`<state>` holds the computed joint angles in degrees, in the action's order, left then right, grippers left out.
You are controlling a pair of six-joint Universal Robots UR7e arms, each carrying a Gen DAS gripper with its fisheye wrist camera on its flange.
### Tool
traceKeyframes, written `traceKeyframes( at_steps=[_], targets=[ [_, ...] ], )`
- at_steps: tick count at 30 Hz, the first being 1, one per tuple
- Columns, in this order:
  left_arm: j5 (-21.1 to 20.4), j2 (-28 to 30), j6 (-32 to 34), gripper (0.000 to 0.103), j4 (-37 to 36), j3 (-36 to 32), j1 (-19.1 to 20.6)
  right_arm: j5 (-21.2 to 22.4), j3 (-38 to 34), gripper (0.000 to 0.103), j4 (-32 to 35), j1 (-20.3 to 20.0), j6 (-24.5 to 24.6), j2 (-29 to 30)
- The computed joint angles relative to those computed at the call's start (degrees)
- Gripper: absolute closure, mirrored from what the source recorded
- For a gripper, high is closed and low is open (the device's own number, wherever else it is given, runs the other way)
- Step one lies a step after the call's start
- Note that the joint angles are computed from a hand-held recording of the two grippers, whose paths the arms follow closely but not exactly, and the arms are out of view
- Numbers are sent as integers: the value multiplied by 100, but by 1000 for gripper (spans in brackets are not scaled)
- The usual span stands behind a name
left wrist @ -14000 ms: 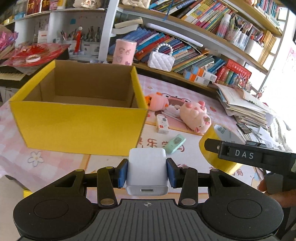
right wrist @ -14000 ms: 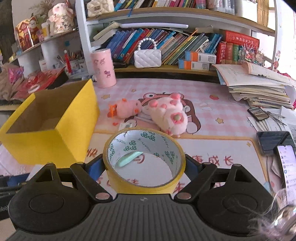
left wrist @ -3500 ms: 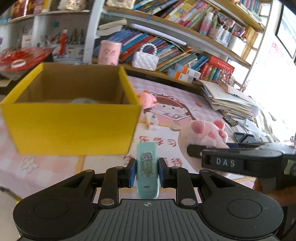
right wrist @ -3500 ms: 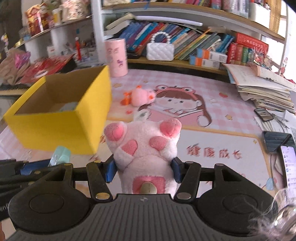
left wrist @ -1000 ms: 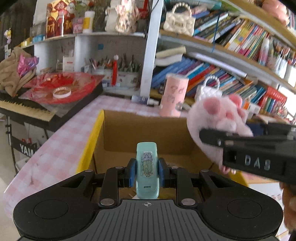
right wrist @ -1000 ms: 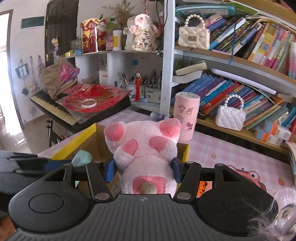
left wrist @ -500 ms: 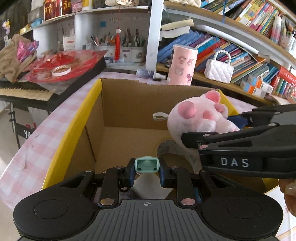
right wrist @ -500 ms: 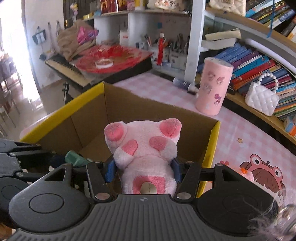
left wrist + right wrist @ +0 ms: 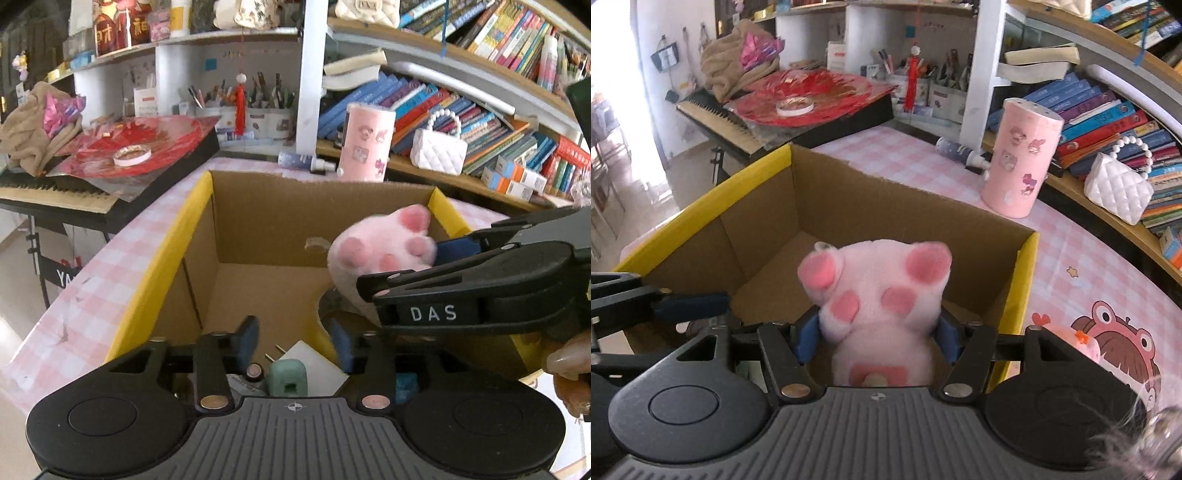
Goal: Organize objects
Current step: 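Open both tools to drop the green object and pig into the box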
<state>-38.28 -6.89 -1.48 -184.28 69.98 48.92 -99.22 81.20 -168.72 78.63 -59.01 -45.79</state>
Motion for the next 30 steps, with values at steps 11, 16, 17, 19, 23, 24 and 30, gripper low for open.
traceKeyframes(
  at_steps=[11, 16, 17, 19, 23, 24, 30],
  targets=[
    [430, -127, 441, 14, -1424, 563, -309, 583, 862, 25, -1254, 4, 246, -447],
    [554, -307, 226, 13, -1720, 998, -403, 577, 1397, 25, -1833, -24, 453, -699],
    [580, -338, 195, 13, -1763, 1081, -420, 564, 1504, 25, -1947, -34, 512, -744],
    [617, -393, 153, 12, -1841, 1249, -451, 540, 1721, 25, -2211, -59, 616, -818],
    [626, -546, -19, 12, -1808, 1598, -496, 449, 2168, 23, -2846, -128, 736, -929],
    [633, -581, -66, 12, -1812, 1680, -510, 387, 2249, 23, -2962, -133, 772, -944],
    [564, -751, -241, 12, -1876, 2120, -593, 32, 2728, 23, -3389, -158, 871, -1051]
  ],
)
